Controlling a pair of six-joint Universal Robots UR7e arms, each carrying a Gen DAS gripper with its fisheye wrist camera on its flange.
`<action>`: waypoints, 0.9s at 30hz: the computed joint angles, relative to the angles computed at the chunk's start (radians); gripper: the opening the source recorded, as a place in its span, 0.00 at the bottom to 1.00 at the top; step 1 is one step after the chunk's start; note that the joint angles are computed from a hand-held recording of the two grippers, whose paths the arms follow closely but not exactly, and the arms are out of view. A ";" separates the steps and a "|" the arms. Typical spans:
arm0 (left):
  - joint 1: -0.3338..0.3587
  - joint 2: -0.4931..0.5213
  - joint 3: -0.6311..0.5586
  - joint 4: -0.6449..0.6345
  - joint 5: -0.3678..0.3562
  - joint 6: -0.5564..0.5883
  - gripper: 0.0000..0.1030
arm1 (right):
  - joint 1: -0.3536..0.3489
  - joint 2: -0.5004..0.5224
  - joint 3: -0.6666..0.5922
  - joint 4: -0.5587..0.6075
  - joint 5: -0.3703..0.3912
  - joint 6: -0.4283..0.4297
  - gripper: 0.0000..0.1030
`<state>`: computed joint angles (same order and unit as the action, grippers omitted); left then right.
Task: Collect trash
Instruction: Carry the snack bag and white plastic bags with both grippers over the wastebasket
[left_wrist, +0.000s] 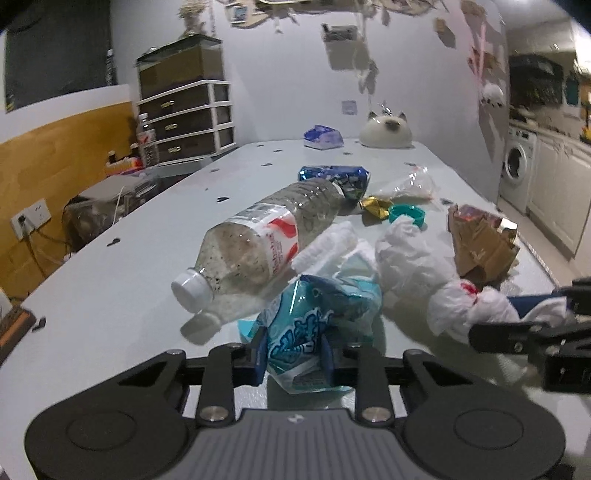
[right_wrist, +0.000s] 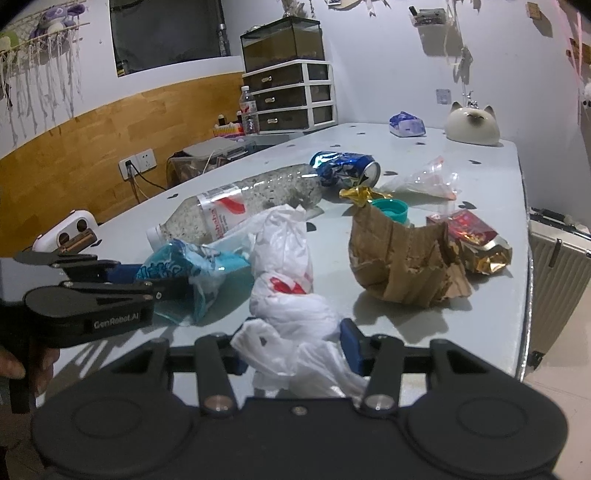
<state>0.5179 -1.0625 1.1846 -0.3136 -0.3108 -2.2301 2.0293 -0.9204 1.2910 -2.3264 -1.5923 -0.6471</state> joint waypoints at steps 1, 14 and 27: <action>-0.008 0.004 -0.001 0.019 -0.004 -0.045 0.28 | 0.002 -0.005 0.005 0.000 0.001 -0.005 0.47; -0.115 0.126 -0.152 0.365 -0.069 -0.449 0.28 | 0.002 -0.134 0.113 -0.115 0.028 -0.007 0.46; -0.133 0.277 -0.274 0.195 0.057 -0.271 0.28 | -0.067 -0.289 0.183 -0.171 -0.007 -0.025 0.46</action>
<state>0.3844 -0.7854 0.9111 -0.1186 -0.2534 -2.5008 1.9623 -1.2090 1.4738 -2.4976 -1.5989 -0.6720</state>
